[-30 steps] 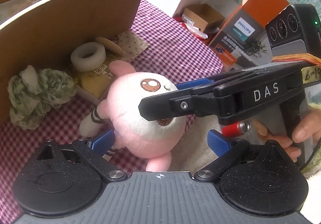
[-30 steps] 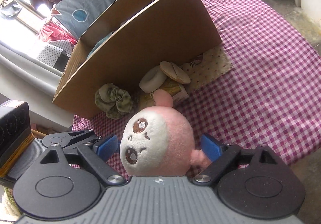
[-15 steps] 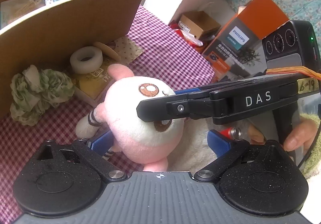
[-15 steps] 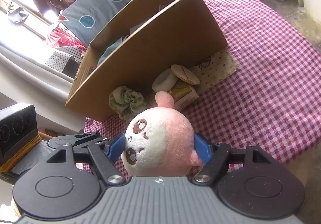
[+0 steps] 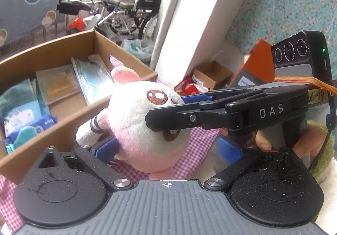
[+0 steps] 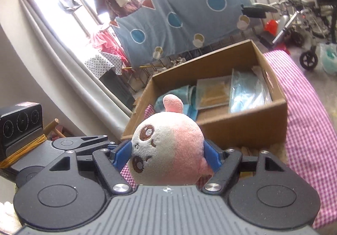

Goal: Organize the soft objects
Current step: 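Carry the plush toy over the box and lower it inside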

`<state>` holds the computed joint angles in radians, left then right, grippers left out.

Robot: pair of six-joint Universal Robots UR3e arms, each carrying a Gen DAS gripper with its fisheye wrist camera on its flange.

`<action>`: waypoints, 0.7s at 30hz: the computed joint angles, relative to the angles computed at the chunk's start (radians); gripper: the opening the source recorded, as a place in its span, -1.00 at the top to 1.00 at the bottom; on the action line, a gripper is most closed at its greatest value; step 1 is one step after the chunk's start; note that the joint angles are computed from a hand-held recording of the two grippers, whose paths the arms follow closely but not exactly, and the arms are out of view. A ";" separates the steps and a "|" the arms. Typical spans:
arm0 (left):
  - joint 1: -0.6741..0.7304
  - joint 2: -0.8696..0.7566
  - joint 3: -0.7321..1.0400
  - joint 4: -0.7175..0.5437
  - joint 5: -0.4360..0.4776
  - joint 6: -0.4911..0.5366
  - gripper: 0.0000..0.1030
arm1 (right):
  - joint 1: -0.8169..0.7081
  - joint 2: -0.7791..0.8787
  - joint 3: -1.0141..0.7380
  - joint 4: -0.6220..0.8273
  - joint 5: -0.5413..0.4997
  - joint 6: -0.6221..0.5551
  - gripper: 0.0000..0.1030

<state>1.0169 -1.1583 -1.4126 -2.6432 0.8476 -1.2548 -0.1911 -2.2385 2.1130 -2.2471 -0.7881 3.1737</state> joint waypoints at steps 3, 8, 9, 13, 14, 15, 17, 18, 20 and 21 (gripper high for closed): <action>-0.056 -0.068 0.078 0.074 -0.063 -0.113 -0.94 | 0.066 0.198 -0.130 -0.106 -0.020 0.001 -0.49; -0.241 -0.188 0.099 0.466 -0.112 -0.487 -0.94 | 0.126 0.543 -0.428 -0.089 -0.019 -0.030 -0.49; -0.287 -0.225 0.104 0.571 -0.102 -0.582 -0.94 | 0.131 0.613 -0.499 -0.058 -0.014 -0.036 -0.48; -0.457 -0.437 0.211 0.862 -0.003 -0.877 -0.94 | 0.138 0.905 -0.814 0.118 0.011 -0.066 -0.48; -0.493 -0.498 0.257 0.901 0.027 -0.932 -0.94 | 0.138 0.971 -0.884 0.162 0.014 -0.075 -0.48; -0.522 -0.562 0.305 0.931 0.056 -0.977 -0.94 | 0.140 1.041 -0.973 0.217 0.013 -0.085 -0.48; -0.577 -0.686 0.408 0.962 0.110 -1.054 -0.94 | 0.143 1.181 -1.137 0.320 0.009 -0.098 -0.48; -0.597 -0.751 0.468 0.957 0.134 -1.086 -0.94 | 0.147 1.248 -1.230 0.380 0.006 -0.102 -0.48; -0.622 -0.859 0.580 0.927 0.170 -1.130 -0.94 | 0.155 1.385 -1.424 0.495 -0.011 -0.109 -0.48; -0.635 -0.911 0.634 0.911 0.184 -1.154 -0.94 | 0.159 1.448 -1.523 0.556 -0.019 -0.116 -0.48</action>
<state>0.3819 -2.0688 -0.7784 -1.7321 1.0313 -2.4085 -0.0325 -0.7906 0.5899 -1.6908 -0.8076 3.0573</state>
